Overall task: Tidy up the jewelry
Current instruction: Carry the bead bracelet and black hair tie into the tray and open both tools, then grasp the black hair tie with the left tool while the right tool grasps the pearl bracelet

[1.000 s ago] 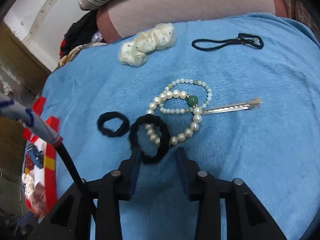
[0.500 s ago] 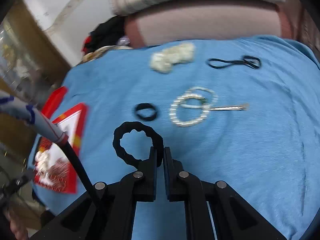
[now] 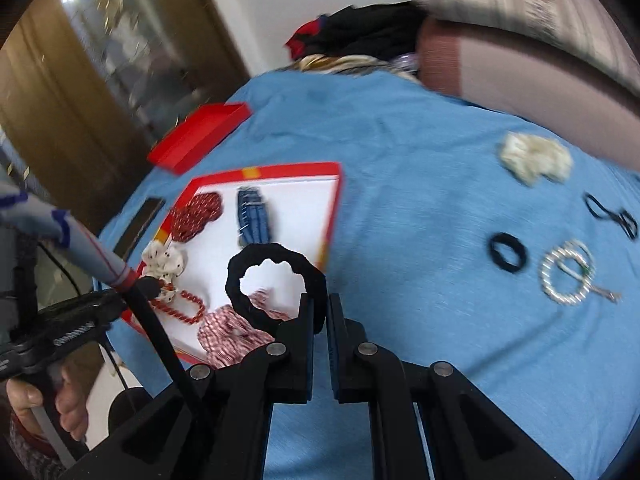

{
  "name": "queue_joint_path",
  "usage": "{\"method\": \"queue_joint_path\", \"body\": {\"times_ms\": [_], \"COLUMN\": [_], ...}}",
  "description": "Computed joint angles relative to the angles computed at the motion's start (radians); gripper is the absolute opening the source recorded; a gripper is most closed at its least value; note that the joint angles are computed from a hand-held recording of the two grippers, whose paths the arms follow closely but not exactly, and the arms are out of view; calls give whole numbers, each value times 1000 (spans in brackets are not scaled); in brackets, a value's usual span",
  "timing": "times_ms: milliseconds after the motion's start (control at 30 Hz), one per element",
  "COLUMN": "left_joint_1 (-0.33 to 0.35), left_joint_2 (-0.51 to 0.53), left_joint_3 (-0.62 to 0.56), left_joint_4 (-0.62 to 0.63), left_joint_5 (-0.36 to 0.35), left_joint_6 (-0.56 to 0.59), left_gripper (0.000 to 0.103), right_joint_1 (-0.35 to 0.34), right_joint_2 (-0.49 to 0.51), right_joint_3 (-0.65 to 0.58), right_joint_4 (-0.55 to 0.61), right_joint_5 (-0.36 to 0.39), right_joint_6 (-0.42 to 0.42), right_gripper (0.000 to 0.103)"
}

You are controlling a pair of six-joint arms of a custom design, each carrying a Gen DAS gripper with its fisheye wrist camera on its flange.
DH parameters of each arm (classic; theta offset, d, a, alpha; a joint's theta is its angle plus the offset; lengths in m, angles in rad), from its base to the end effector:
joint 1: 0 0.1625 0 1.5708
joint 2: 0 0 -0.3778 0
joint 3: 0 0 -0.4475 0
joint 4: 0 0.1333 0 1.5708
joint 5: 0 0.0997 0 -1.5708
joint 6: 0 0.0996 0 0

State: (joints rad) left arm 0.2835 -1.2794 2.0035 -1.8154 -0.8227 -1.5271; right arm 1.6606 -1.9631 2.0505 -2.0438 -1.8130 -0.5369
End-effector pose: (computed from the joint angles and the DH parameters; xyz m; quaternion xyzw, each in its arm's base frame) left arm -0.4224 -0.3325 0.1172 -0.0220 0.9081 -0.3142 0.2759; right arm 0.1475 -0.4186 0.4204 0.2783 -0.9340 0.1592 0.1578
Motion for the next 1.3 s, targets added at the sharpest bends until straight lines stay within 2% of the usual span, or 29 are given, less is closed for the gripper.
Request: {"method": "queue_joint_path", "body": {"times_ms": [200, 400, 500, 567, 633, 700, 767, 867, 1033, 1200, 1300], "left_joint_1": [22, 14, 1, -9, -19, -34, -47, -65, -82, -70, -53], "left_joint_2": [-63, -109, -114, -113, -110, -102, -83, -43, 30, 156, 260], "left_joint_3": [72, 96, 85, 72, 60, 42, 16, -28, -87, -163, -234], "left_joint_4": [18, 45, 100, 139, 172, 213, 257, 296, 256, 88, -13], "left_joint_5": [0, 17, 35, 48, 57, 68, 75, 78, 78, 46, 22], "left_joint_6": [-44, -90, -132, -155, -179, -205, -224, -219, -148, 22, 142], "left_gripper": [7, 7, 8, 13, 24, 27, 29, 29, 37, 38, 38], "right_joint_1": [62, 78, 80, 80, 75, 76, 72, 59, -38, -249, -374], "right_joint_2": [117, 186, 191, 190, 181, 168, 148, 105, -41, -163, -188], "right_joint_3": [19, 41, 50, 52, 46, 44, 40, 34, 49, 32, -4], "right_joint_4": [-71, -107, -129, -151, -144, -151, -153, -138, -93, -48, -43], "right_joint_5": [-93, -144, -154, -151, -138, -129, -118, -95, -66, -32, 2], "right_joint_6": [14, 13, 7, 2, 1, 6, 7, -7, -57, -107, -124], "right_gripper": [7, 7, 8, 9, 13, 24, 30, 31, 34, 34, 34]}}
